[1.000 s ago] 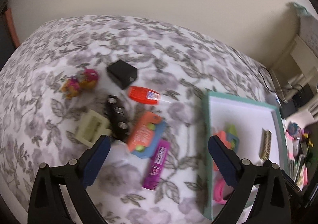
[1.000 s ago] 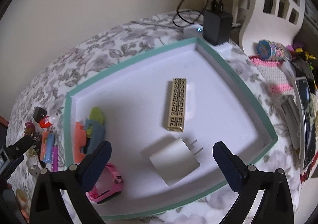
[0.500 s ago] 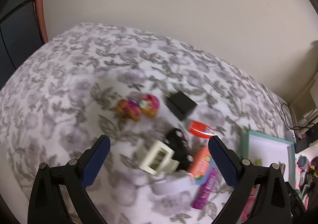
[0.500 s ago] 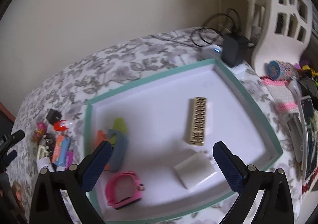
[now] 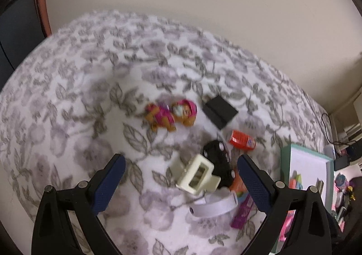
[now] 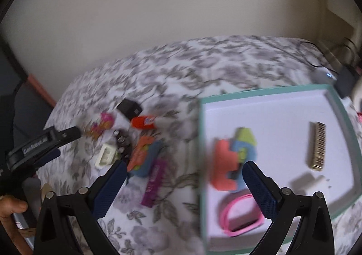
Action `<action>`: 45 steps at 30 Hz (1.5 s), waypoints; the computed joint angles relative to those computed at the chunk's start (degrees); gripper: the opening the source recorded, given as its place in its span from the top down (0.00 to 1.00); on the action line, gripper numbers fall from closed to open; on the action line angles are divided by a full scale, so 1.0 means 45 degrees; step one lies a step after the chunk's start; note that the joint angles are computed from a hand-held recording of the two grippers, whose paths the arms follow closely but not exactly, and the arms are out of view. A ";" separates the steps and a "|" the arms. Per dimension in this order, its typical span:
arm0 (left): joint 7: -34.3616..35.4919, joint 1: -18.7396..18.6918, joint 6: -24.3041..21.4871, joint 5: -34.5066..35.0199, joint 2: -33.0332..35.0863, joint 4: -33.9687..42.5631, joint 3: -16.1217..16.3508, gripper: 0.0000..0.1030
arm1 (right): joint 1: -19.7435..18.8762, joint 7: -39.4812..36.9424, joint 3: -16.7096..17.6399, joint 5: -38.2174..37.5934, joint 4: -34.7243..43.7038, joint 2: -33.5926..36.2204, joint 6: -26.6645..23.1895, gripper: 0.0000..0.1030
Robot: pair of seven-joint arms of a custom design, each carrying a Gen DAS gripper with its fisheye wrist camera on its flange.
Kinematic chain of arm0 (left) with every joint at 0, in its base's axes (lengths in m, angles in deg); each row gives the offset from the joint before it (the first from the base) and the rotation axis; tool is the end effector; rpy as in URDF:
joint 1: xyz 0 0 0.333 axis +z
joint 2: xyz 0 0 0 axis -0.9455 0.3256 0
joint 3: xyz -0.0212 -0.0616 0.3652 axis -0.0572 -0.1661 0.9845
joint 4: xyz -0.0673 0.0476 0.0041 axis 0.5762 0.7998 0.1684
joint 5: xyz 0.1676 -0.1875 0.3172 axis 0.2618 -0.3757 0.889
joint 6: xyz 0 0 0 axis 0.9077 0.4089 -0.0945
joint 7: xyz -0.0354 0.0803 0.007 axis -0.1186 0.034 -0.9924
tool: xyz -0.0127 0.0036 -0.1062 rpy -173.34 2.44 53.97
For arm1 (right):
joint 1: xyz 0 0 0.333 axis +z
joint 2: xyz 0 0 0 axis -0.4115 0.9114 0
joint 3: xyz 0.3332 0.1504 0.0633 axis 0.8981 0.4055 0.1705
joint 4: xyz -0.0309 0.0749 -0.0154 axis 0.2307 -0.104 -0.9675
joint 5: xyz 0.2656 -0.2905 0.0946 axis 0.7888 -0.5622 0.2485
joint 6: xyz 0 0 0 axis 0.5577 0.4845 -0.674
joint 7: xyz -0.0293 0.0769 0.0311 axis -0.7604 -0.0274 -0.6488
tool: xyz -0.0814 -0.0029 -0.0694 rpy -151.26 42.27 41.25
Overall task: Organize rigid objects
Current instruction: 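Withdraw both open grippers from the tray back toward the pile, then grasp the purple tube with the right gripper while the left grasps the white watch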
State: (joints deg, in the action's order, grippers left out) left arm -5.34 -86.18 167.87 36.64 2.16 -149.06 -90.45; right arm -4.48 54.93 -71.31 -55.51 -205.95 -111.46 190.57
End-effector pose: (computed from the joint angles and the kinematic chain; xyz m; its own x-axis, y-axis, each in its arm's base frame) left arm 0.4589 -0.2973 0.5375 -0.0346 -0.9819 0.1863 -0.9068 -0.0475 -0.4189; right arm 0.3516 0.1965 0.5464 -0.2340 -0.9368 -0.2601 -0.7950 0.3383 -0.5034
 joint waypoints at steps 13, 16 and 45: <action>0.2040 -0.0522 -0.1294 -0.3279 0.0611 0.0382 0.0314 0.04 | 0.0986 -0.1669 -0.0317 0.1363 0.0576 0.1656 -0.0389 0.16; 0.2339 -0.0580 -0.1416 -0.3719 0.0700 0.0434 0.0320 0.04 | 0.0994 -0.1783 -0.0220 0.1414 0.0753 0.1980 -0.0477 0.22; 0.2581 -0.0743 -0.2120 -0.4835 0.1419 0.0469 0.0312 0.16 | 0.0856 -0.1641 -0.0306 0.1459 0.0993 0.2606 -0.0936 0.72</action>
